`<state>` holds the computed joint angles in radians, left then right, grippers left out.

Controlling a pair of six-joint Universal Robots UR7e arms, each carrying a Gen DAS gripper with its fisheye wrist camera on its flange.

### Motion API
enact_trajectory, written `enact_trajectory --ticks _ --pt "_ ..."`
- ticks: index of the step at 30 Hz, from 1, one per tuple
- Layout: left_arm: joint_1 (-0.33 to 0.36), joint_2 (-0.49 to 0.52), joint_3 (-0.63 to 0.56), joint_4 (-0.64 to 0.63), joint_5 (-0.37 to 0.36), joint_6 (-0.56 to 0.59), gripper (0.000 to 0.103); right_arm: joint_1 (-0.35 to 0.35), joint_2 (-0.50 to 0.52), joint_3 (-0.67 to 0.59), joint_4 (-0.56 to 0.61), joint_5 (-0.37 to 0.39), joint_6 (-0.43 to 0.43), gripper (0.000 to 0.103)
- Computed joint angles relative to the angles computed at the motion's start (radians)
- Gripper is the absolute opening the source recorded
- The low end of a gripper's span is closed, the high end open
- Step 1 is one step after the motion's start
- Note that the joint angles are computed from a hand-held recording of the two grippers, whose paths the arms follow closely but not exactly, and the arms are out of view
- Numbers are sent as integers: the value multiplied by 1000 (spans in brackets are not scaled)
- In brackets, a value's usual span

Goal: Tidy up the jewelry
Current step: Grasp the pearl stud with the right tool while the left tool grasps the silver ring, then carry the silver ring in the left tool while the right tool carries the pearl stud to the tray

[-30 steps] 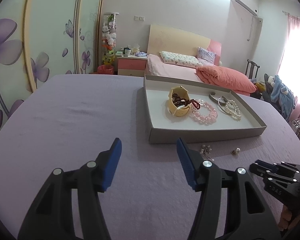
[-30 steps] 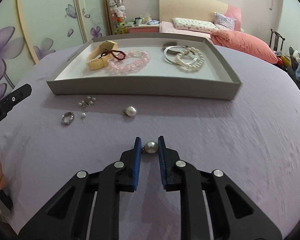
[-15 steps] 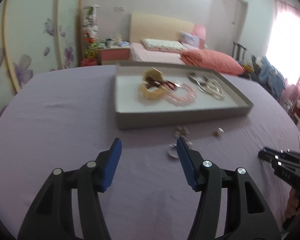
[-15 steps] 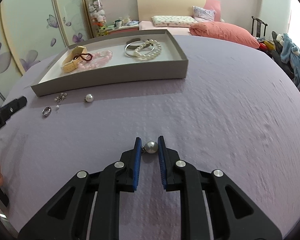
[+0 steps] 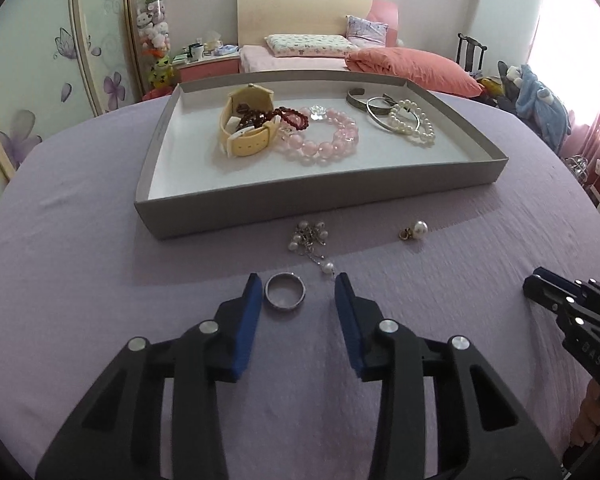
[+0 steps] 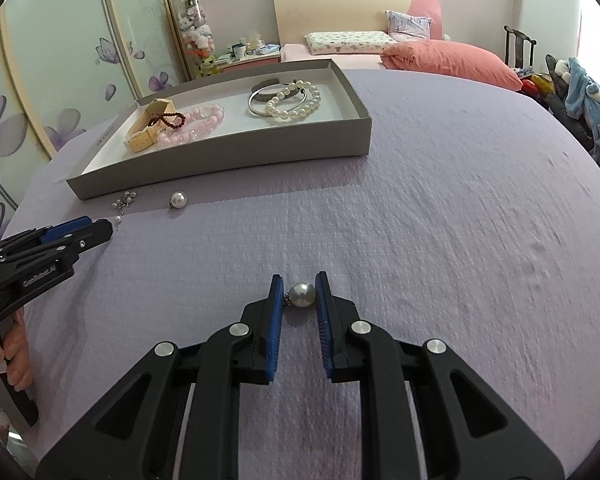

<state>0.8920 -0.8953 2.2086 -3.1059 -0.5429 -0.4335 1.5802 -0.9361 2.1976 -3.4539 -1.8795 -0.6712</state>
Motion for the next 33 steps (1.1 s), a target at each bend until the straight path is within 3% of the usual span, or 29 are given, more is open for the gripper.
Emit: enact_trajectory --ticks 2,3,13,20,26,33 --pt "0 3 -3 7 7 -7 31 -3 -4 1 4 4 0 17" --pt "0 4 -5 11 10 -12 22 -4 -5 1 5 5 0 17" --pt "-13 -39 68 -62 -8 -71 22 -10 -14 5 13 20 11 17" --pt "-91 -110 199 -129 65 -185 22 -19 -30 25 -1 42 13 17" --pt "-139 -136 255 -106 81 -269 22 -21 -40 46 -14 52 2 17" --pt "-153 -135 257 -104 78 -275 22 -26 -44 51 -24 56 4 17"
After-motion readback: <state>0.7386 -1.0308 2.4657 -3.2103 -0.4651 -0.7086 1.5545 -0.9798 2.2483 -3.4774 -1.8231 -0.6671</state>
